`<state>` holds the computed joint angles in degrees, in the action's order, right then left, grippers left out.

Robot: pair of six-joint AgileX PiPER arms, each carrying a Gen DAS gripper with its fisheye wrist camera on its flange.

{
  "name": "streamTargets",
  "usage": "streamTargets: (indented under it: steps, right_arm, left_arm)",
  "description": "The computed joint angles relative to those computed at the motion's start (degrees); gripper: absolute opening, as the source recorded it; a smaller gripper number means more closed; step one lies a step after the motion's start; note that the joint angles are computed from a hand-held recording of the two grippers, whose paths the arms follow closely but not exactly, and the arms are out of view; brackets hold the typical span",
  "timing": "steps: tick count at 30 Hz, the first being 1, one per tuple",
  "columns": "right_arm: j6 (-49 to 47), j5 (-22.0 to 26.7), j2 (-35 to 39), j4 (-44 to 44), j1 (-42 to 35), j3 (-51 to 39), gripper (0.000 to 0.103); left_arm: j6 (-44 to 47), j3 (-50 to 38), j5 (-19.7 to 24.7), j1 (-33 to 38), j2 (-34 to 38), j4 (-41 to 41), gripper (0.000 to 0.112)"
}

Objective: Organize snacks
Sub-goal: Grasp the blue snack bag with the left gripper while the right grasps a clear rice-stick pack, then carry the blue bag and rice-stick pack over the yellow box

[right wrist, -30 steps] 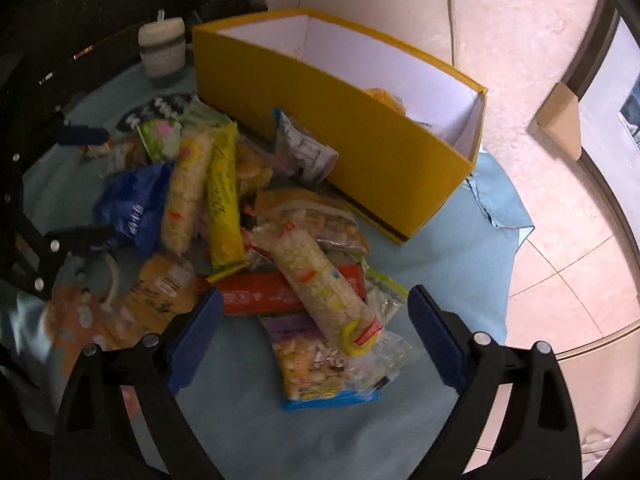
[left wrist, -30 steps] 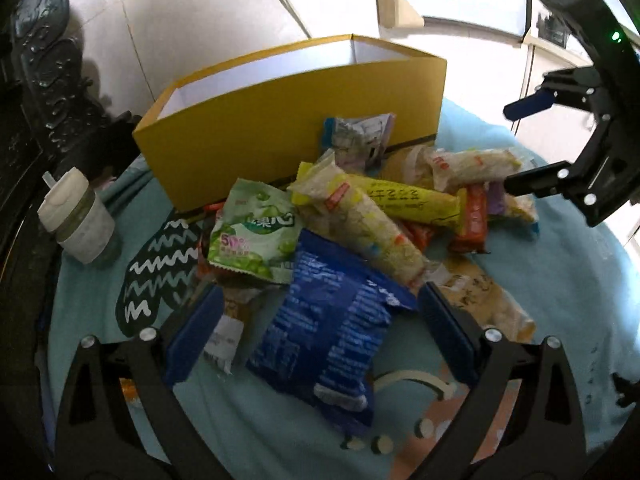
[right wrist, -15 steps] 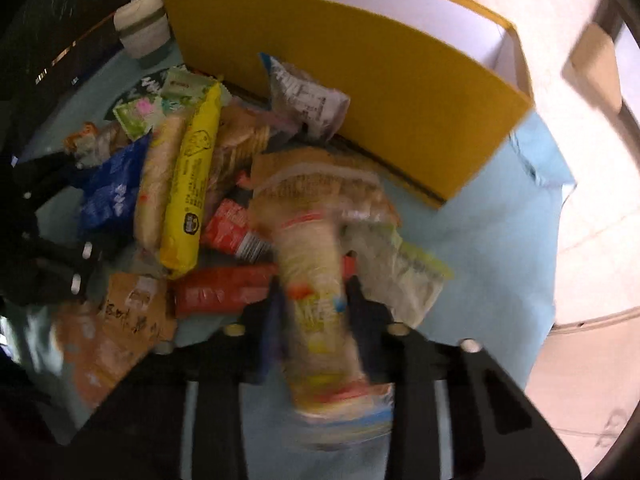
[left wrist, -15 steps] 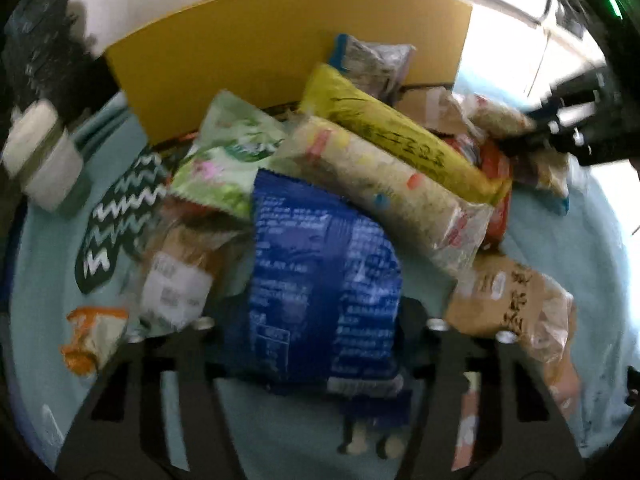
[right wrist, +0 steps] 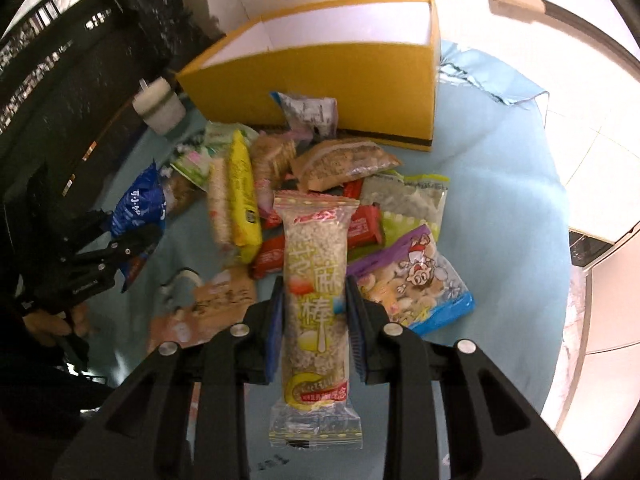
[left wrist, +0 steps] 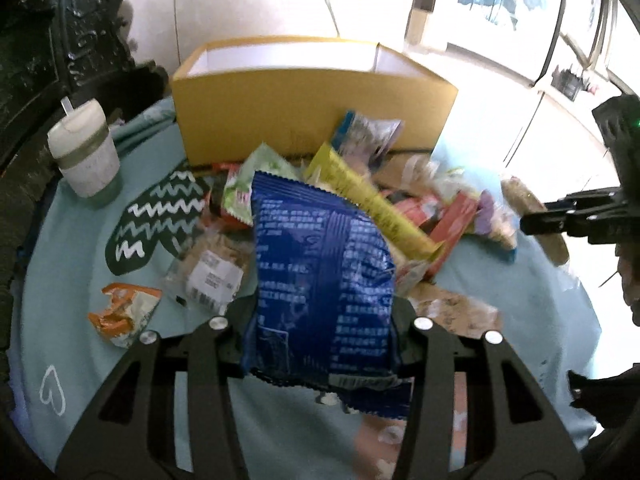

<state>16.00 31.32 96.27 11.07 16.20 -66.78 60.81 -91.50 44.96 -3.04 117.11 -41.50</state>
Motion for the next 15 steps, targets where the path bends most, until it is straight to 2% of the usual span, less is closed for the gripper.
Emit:
streamTargets:
  steps: [6, 15]
  right_arm:
    - [4.65, -0.19, -3.81, -1.96, 1.60, 1.13, 0.029]
    - [11.21, 0.36, -6.75, -6.73, 4.94, -0.13, 0.029]
  left_arm:
    - [4.70, 4.81, 2.05, 1.90, -5.66, -4.85, 0.048]
    - [7.21, 7.06, 4.45, 5.22, -9.92, -7.74, 0.048]
